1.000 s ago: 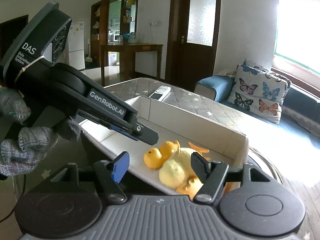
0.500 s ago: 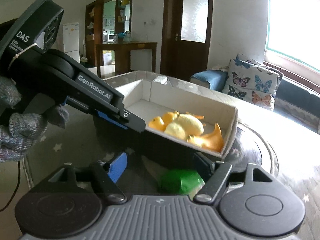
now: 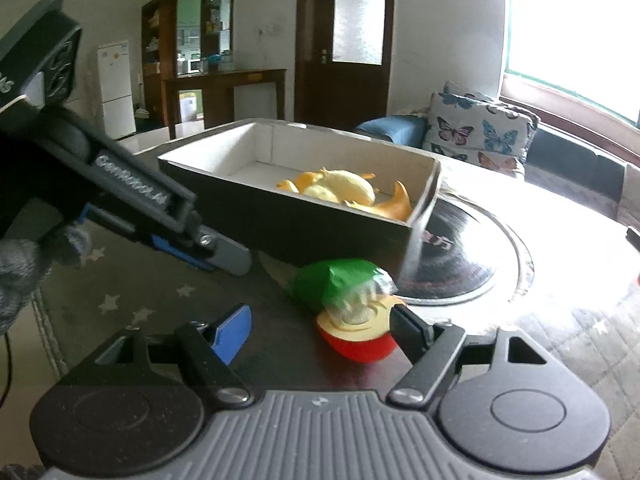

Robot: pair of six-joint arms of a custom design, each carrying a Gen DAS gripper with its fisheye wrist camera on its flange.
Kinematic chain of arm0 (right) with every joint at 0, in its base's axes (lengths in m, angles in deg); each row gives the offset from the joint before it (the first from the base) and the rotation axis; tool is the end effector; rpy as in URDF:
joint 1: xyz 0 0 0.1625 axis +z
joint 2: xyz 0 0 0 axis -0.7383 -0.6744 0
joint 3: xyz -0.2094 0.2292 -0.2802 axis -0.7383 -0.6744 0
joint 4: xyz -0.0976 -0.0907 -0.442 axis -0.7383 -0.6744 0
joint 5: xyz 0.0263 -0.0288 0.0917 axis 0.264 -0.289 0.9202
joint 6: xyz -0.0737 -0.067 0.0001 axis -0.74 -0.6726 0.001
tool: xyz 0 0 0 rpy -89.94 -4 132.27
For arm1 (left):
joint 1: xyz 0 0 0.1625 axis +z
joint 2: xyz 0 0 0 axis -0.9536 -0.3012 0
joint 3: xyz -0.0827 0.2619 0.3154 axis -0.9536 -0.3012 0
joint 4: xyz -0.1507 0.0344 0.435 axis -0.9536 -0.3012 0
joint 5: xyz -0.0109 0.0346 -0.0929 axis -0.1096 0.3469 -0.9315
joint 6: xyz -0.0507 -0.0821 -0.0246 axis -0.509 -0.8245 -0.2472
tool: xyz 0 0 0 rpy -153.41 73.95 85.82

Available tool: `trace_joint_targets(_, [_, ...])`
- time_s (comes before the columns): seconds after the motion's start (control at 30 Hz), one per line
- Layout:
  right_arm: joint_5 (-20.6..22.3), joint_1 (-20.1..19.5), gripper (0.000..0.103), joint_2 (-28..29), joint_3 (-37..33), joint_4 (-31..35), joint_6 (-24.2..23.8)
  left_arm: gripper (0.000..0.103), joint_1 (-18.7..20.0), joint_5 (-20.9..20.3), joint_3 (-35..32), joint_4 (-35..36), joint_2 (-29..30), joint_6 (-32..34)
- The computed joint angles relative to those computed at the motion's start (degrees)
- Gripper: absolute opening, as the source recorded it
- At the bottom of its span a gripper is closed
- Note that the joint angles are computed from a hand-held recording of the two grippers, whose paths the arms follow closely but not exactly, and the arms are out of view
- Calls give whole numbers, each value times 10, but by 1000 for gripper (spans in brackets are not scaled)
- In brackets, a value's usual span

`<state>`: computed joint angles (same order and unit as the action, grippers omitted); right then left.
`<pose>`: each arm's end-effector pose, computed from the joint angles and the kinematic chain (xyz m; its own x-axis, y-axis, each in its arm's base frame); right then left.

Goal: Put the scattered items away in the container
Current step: 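Move the left gripper out of the box toward the red-and-yellow round toy, then grasp the red-and-yellow round toy with the left gripper and lift it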

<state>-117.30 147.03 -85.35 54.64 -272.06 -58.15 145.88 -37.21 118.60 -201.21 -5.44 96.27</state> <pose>0.1941 -0.6351 0.1014 -0.6697 -0.1707 0.7227 -0.6631 0.5756 -0.4785 -0.0668 -0.7515 0.2001 -0.8585 0.4512 -0.2435 0.5076 0.8153 -0.2786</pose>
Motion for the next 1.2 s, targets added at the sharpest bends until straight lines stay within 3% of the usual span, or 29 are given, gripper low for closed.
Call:
trace_joint_targets(0.6, [-1, -18, 78, 9, -24, 26, -10, 31, -5, -1, 4, 10, 7, -11])
trace_joint_targets(0.93, [-7, -20, 59, 7, -23, 20, -1, 31, -5, -6, 4, 20, 10, -19])
trace_joint_targets(1.2, [7, -23, 59, -15, 5, 27, 21, 31, -7, -14, 9, 26, 8, -18])
